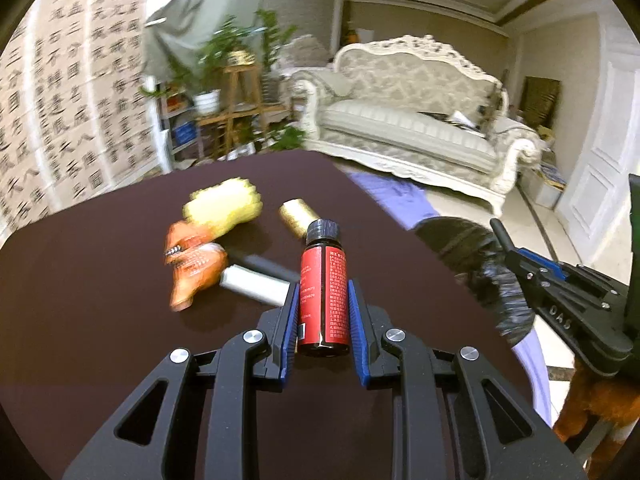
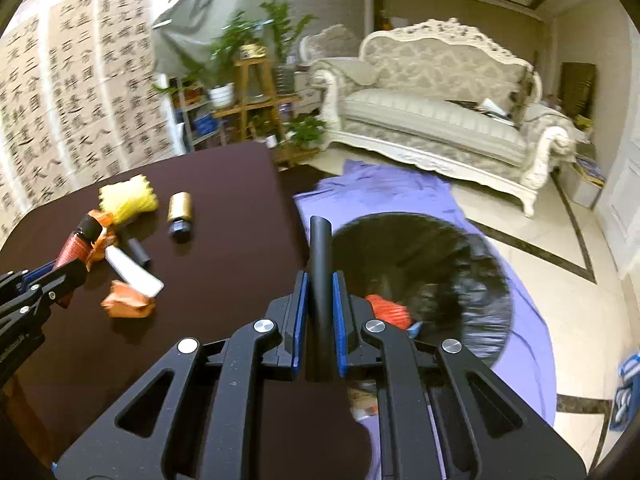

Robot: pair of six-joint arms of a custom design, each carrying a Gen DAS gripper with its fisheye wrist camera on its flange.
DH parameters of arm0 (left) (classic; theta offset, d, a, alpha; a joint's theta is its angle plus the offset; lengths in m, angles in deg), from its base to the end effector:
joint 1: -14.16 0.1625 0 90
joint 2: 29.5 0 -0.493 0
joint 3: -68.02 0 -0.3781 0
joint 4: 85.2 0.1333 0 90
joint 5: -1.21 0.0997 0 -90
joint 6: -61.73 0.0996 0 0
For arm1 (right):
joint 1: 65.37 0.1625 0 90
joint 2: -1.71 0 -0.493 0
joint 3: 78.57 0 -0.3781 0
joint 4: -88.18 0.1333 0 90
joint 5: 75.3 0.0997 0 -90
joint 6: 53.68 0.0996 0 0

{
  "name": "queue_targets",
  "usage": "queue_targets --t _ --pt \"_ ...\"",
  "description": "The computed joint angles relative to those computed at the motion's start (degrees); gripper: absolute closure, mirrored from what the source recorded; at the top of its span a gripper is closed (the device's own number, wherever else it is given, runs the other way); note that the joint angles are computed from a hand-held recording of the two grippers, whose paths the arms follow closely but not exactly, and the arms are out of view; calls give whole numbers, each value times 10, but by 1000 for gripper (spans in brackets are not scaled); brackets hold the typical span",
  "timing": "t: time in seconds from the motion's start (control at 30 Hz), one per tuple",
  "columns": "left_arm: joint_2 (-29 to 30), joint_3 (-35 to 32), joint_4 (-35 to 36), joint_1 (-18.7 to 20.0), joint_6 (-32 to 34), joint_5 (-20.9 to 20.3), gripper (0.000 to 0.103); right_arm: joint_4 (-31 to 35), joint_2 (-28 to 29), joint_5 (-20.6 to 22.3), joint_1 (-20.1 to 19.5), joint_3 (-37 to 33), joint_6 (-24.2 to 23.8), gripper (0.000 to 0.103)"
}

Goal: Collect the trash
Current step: 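Carry the can and stick over the bin and open both tools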

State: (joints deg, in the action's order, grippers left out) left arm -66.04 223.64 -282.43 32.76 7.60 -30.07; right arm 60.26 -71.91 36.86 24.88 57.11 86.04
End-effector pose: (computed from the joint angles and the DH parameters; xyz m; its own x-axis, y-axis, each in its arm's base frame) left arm -0.2140 -0.3025 0.0545 -0.7512 0.0682 -0.6565 0.5441 0.6270 -0.5575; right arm 0.0972 -0.3362 0.1672 -0.7060 -0.1278 0.6966 -0.6015 0.6274 -0.4946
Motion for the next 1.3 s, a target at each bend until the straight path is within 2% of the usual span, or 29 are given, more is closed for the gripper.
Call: queue_targets --t 0.17,0.4,0.57,1.0,1.03,1.07,1.13,1.2,1.3 --pt "47 -67 -59 17 112 -5 78 -7 -28 -24 -41 -1 -8 91" --pt "89 -156 -81 54 214 -17 78 -5 -49 -78 -99 -10 -20 91" --pt "114 -206 -71 75 259 -22 78 13 -47 -103 -126 -28 -21 91" --pt "136 -283 -4 115 308 -45 78 34 -25 -113 -158 -66 -13 90" --pt "136 -286 4 117 306 -45 73 35 -23 -112 -160 -68 -11 89" --pt "135 -289 13 119 302 -45 61 35 -22 -111 -161 -70 -10 85" --pt "137 -292 18 120 296 -39 50 27 -18 -103 -156 -70 -6 74" --pt "140 -291 17 118 296 -33 49 22 -18 -100 -158 -68 -4 73" --pt "137 -289 20 119 293 -31 42 20 -19 -94 -158 -68 -2 73"
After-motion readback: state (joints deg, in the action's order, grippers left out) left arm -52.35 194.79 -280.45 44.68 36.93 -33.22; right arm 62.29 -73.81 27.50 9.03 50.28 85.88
